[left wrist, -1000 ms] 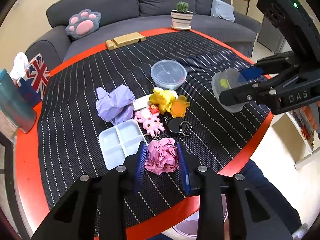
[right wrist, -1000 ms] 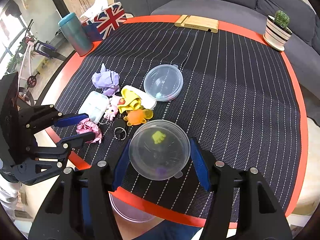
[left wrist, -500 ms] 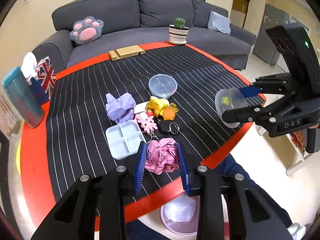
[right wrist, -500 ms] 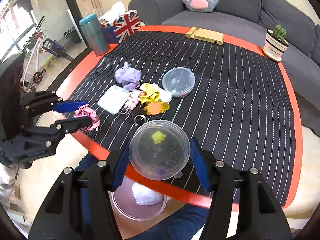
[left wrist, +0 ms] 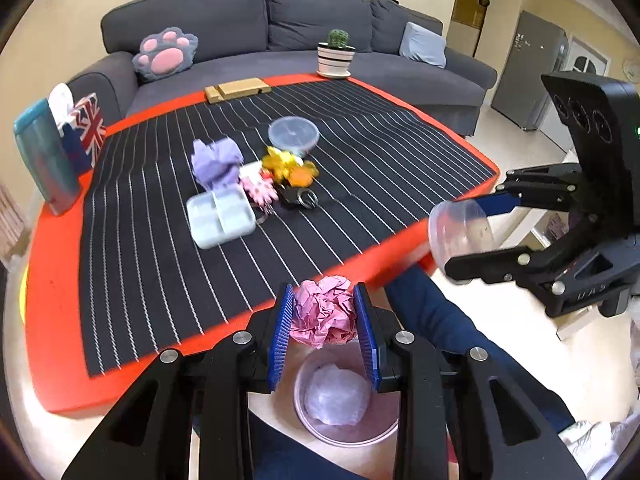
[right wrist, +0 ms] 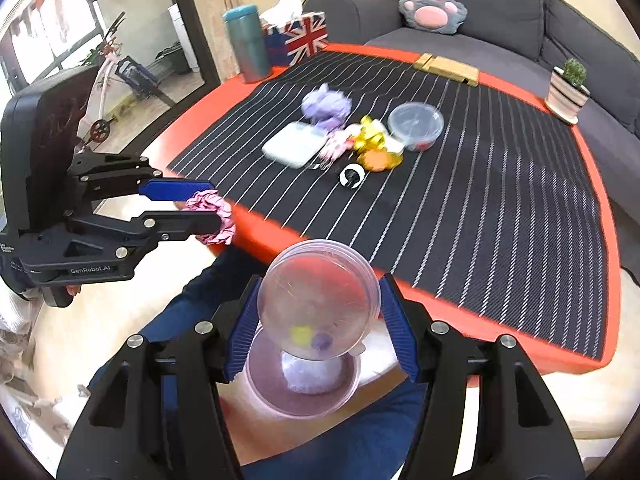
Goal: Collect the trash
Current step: 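Grasp the crumpled pink paper with the left tool while the right tool carries the container, then drop the pink paper into the wastebasket with the left tool while the right tool drops the container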
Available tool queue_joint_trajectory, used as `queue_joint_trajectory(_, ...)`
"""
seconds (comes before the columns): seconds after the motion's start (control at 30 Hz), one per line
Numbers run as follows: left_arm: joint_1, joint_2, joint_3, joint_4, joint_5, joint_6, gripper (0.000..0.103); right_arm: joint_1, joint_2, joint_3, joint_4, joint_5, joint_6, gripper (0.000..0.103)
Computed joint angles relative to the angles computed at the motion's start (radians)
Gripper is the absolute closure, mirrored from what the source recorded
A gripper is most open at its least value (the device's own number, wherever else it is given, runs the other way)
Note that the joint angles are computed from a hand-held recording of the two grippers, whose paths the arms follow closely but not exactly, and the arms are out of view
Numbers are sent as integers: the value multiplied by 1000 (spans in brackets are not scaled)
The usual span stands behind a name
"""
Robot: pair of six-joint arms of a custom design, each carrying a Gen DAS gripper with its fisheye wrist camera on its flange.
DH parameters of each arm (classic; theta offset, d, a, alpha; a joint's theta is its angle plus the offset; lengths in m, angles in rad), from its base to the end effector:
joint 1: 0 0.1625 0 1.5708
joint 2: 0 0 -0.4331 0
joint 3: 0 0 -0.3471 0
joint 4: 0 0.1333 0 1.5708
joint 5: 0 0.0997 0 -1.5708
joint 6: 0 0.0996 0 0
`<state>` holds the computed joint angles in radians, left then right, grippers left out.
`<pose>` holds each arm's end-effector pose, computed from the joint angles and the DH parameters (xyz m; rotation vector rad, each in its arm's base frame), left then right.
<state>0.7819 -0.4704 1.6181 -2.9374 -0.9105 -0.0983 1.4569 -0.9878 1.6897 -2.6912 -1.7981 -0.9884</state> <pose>-0.3193 -0.5910 -0.0128 0.7772 2.4459 -0.6317 0.0381 -0.6425 0.2518 1.0892 -2.4856 0.3286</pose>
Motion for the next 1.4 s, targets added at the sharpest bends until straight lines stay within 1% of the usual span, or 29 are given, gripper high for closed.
queue_joint_trajectory(0.27, -6, 2, 67, -49, -36, -38, 72, -20, -10, 96, -38, -26, -24, 45)
queue_joint_trajectory(0.47, -3, -2, 99, -65, -50, -60, 72, -46, -9, 122, -4, -9, -9, 44)
queue_joint_trajectory(0.5, -3, -3, 102, -66, -51, -62, 72, -47, -7, 124, -6, -10, -6, 43)
queue_joint_trajectory(0.53, -3, -3, 104, -66, -52, -64, 72, -49, -4, 125, -11, -13, -3, 34)
queue_joint_trajectory(0.6, -1, -4, 105, -67, -52, -66, 72, -52, -2, 127, -22, -11, 1, 24)
queue_joint_trajectory(0.7, 1, -4, 107, -66, -53, -68, 72, -54, -3, 126, -29, -7, 10, 17)
queue_joint_trajectory(1.03, 4, 6, 102, -57, -70, -64, 72, -57, -14, 127, -46, -6, 22, 14)
queue_joint_trajectory(1.4, -1, 20, 82, -43, -92, -48, 72, -61, -33, 133, -59, -2, 28, 14)
